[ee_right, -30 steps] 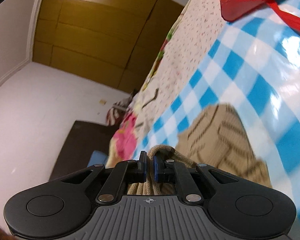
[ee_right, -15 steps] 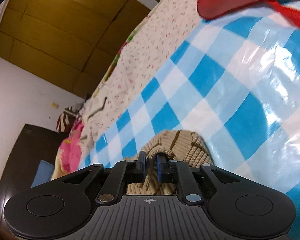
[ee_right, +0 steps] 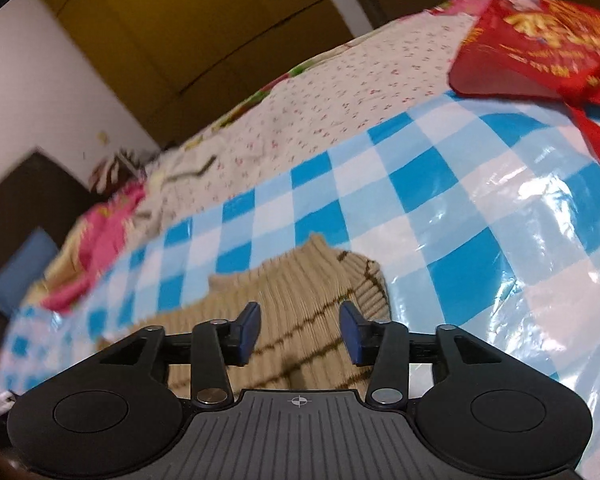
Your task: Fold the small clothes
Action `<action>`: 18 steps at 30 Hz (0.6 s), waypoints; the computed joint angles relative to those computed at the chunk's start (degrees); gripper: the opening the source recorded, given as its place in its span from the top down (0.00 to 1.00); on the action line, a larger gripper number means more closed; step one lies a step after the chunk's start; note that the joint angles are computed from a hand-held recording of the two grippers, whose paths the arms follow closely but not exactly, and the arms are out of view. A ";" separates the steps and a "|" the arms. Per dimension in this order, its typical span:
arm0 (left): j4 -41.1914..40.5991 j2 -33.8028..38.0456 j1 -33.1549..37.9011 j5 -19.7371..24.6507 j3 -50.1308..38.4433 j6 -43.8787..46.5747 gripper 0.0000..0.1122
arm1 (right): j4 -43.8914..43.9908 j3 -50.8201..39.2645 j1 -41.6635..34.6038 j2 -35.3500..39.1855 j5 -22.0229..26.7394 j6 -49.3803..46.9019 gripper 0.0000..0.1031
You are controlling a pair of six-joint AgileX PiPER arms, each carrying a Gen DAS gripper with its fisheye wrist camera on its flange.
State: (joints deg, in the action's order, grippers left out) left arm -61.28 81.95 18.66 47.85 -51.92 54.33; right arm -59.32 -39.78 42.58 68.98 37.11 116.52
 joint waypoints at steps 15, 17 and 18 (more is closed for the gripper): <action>8.83 -2.57 -9.48 -15.81 4.72 -6.90 0.50 | 11.11 0.47 -6.08 1.84 1.99 -10.98 0.93; 11.26 -4.01 -8.87 -15.26 4.52 -10.17 0.50 | 11.10 -0.25 -4.27 1.57 4.54 -11.44 0.93; 12.02 -5.12 -8.20 -14.67 4.69 -11.13 0.50 | 11.25 -0.69 -3.44 1.46 5.88 -11.83 0.93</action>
State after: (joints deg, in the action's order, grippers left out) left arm -49.25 76.84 10.46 33.18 -47.23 43.21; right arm -48.07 -40.47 39.14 70.44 42.99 104.69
